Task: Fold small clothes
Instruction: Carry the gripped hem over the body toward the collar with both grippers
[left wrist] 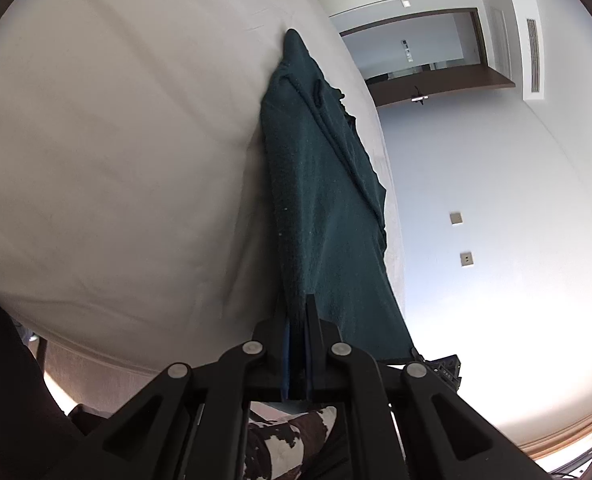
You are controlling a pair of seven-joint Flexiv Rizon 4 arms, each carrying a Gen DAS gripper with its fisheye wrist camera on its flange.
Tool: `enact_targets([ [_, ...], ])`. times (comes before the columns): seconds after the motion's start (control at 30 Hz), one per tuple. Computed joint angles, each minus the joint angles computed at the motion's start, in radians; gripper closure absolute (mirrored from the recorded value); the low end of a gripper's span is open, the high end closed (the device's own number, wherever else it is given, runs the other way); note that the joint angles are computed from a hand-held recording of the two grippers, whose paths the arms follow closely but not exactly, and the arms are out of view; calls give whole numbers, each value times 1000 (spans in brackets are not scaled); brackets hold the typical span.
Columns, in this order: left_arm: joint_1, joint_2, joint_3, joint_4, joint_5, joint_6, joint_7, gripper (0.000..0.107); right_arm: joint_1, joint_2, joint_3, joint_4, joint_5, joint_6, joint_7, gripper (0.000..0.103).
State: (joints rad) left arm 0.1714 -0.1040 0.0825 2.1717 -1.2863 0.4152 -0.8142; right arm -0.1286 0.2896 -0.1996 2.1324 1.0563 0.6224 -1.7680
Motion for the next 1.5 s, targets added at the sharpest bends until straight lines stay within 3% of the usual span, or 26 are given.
enact_targets([
  [0.3,4,-48,-28,-96,-92,-47,-11,103,6,-73,-15,-121,115,-6,-19,97],
  [0.53,-2,-140,-81,-262,-140,-6,-32,103,-13,-241,28,-325,152,29,-2,97],
  [0.77,7,-303,-157,-483,-126,85,-109,103,-43,-457,89,-552,137,88,78,97],
  [1.2,30,-651,-317,-951,124,222,-328,103,-37,-879,149,-1067,-69,121,299,97],
  [1.5,22,-869,-377,-1255,315,235,-527,102,-33,-1144,161,-1396,-243,88,507,97],
])
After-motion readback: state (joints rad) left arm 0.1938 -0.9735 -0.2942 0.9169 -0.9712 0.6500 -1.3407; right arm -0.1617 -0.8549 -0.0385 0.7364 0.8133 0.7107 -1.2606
